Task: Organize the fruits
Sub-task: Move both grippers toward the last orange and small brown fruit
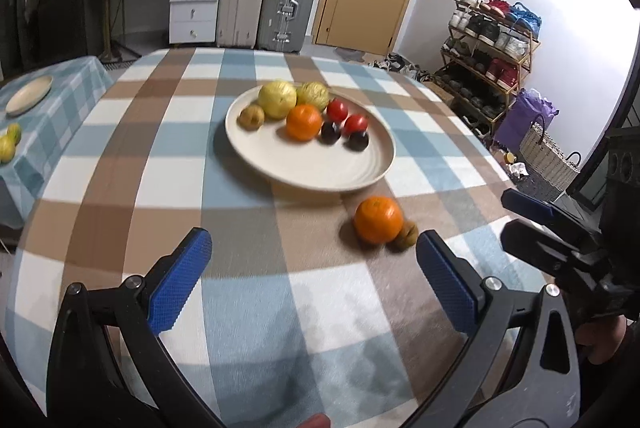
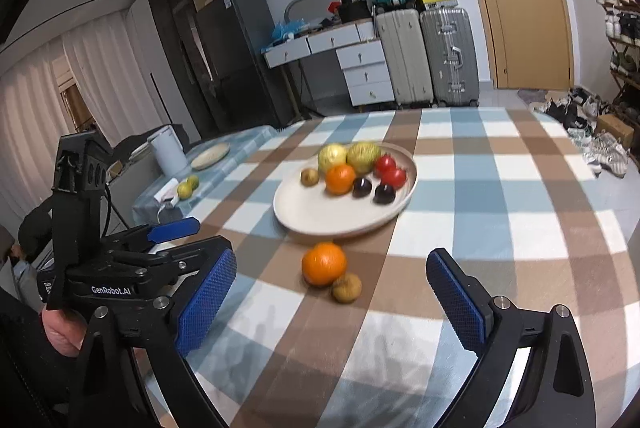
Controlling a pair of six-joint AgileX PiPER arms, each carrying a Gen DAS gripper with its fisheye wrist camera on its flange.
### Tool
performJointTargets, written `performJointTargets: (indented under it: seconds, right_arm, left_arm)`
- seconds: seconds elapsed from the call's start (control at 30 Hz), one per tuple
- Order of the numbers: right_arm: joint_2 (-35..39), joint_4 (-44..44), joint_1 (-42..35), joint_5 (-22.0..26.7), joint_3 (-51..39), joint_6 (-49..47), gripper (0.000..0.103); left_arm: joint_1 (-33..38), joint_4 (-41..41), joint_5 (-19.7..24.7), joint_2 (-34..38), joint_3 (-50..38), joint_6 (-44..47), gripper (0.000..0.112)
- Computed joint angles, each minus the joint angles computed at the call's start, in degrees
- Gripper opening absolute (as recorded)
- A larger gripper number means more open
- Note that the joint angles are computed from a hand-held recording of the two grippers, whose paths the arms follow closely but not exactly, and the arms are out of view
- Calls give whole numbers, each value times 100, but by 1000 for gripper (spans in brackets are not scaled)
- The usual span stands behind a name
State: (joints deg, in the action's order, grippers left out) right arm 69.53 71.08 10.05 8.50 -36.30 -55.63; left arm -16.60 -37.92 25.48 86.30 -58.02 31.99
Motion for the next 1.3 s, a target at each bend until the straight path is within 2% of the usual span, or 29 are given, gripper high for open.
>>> performJointTargets:
  seconds: [0.17,0.37,0.4,0.47,0.57,0.63,0.77,0.87,0.93,1.07,1.17,1.23,1.3]
  right_arm:
    - [483,534,126,-66,7,-532,98]
    - [1080,103,177,-79,-252,-132,98]
    - [1160,-192,184,-101,-308,176,97]
    - [1321,-468,124,-12,-439,477,87]
    - [1538,-1251,68,122,-663,1267,83]
    - [1638,-1375,44,184,-765,1364,76]
    - [1761,-2124,92,207,-922,2097,75]
    - [1835,-1925,62,327,-997,1863,67]
    - [1916,-2138,50,396,-1075,2073,63]
    - [2020,-2142,-12,619,-1229,2027,45]
    - [2047,-2591,36,734,-1383,2338,38]
    - [2049,-2575,45,818,-1430,2290,25]
    - [2040,-2369,22,855,-1398,2071,24]
  left_arm:
    - [149,-567,-125,98,297,693,102]
    - [285,-851,-131,300,328,977,102]
    - [294,-858,-134,315,314,990,102]
    - [299,-906,-148,354,291,1061,102]
    - [306,-936,-107,425,220,1088,102]
    - [317,-942,-80,490,165,1086,102]
    - [332,-893,6,586,70,996,102]
    - [310,-874,9,626,30,1005,102]
    - [301,-883,-55,605,45,1006,102]
    - [340,-977,-111,511,40,1070,102]
    - [348,-724,-135,455,-29,856,102]
    - [342,-531,-200,427,-69,685,102]
    - [345,-434,-258,414,-93,512,102]
